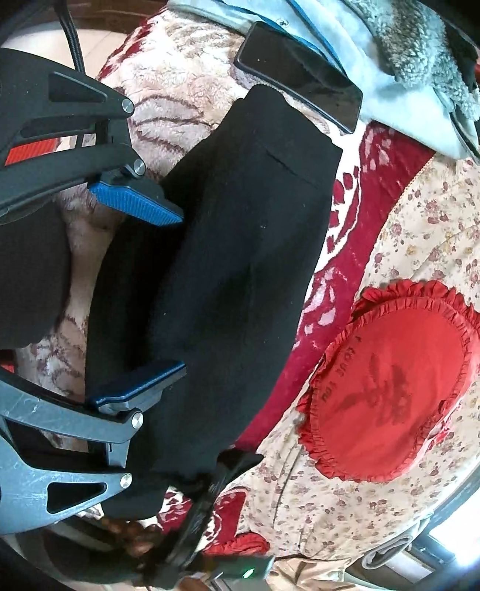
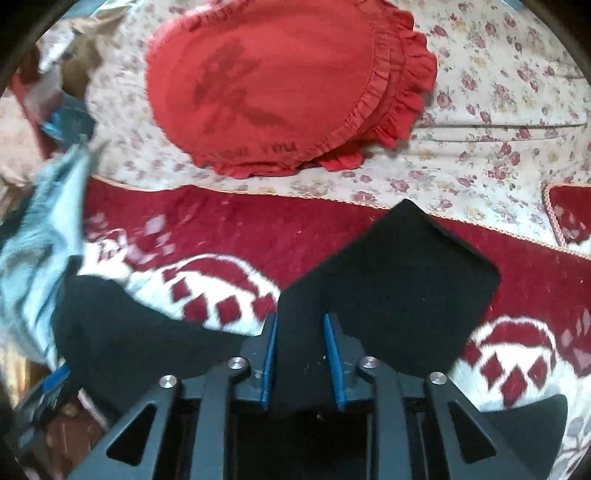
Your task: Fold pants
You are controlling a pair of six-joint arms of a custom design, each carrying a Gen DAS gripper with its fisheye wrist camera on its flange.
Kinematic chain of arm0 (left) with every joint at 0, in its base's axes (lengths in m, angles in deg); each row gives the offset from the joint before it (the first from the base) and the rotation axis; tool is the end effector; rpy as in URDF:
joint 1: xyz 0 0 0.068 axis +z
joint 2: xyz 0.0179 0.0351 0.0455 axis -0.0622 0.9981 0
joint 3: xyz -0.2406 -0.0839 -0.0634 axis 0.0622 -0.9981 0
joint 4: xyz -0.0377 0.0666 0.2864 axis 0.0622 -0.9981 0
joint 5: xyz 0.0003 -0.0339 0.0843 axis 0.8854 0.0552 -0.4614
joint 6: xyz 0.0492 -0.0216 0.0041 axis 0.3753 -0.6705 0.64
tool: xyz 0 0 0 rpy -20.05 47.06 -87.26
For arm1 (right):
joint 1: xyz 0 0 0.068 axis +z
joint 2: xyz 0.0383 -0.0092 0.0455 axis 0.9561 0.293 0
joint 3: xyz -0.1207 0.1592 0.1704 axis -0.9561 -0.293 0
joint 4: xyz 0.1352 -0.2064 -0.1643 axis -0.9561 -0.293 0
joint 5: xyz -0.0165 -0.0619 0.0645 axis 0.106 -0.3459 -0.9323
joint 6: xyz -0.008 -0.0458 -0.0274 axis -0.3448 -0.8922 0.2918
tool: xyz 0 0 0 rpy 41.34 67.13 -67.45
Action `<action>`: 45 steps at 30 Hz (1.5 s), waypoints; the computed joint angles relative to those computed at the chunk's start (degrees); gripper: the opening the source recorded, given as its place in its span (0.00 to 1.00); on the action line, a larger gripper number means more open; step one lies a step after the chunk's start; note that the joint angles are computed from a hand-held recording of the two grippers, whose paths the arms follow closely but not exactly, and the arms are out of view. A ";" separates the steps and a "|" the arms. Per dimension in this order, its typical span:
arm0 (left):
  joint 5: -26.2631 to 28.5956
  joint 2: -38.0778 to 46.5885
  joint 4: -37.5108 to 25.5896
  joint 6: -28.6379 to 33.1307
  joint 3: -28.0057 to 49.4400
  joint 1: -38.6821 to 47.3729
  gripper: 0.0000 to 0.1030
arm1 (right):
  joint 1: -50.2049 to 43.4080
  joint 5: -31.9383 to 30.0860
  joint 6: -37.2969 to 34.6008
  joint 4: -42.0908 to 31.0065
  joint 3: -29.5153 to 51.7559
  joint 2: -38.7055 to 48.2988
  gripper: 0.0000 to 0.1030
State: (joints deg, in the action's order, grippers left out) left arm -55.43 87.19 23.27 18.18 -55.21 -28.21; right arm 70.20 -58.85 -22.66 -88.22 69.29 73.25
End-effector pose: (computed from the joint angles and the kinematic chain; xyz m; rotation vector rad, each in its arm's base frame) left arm 0.1902 -0.0792 0.0581 -0.6916 2.4560 -0.2751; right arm 0.3892 -0.0050 0.0609 -0.4957 2.6634 0.4413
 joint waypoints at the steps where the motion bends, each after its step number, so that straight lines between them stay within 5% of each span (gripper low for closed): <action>1: -0.05 0.13 0.01 -0.25 0.02 -0.06 0.72 | -1.22 -1.16 -1.29 -0.44 -1.48 -1.81 0.20; 8: -1.09 -0.89 -1.31 -1.99 0.15 -2.50 0.72 | -13.68 -8.77 -12.49 -6.68 -11.78 -15.37 0.13; 17: -2.32 -0.23 -2.91 -4.36 1.61 -6.99 0.72 | -28.48 -6.67 -23.86 -12.27 -13.14 -8.58 0.12; 21: -2.38 -1.00 -3.75 -5.28 1.70 -7.74 0.72 | -34.02 -12.62 -23.00 -16.61 -7.56 -3.76 0.19; 23: -2.19 -0.83 -4.01 -5.69 1.92 -8.08 0.72 | -35.55 -16.69 -22.16 -19.25 -4.85 -1.54 0.39; 31: -1.75 1.40 -2.86 -7.83 2.62 -10.94 0.72 | -38.62 -25.85 -26.97 -31.52 3.06 7.17 0.46; 45: 7.48 13.60 15.06 -16.21 4.57 -9.68 0.76 | -35.73 -33.61 -14.90 -29.44 15.89 20.39 0.47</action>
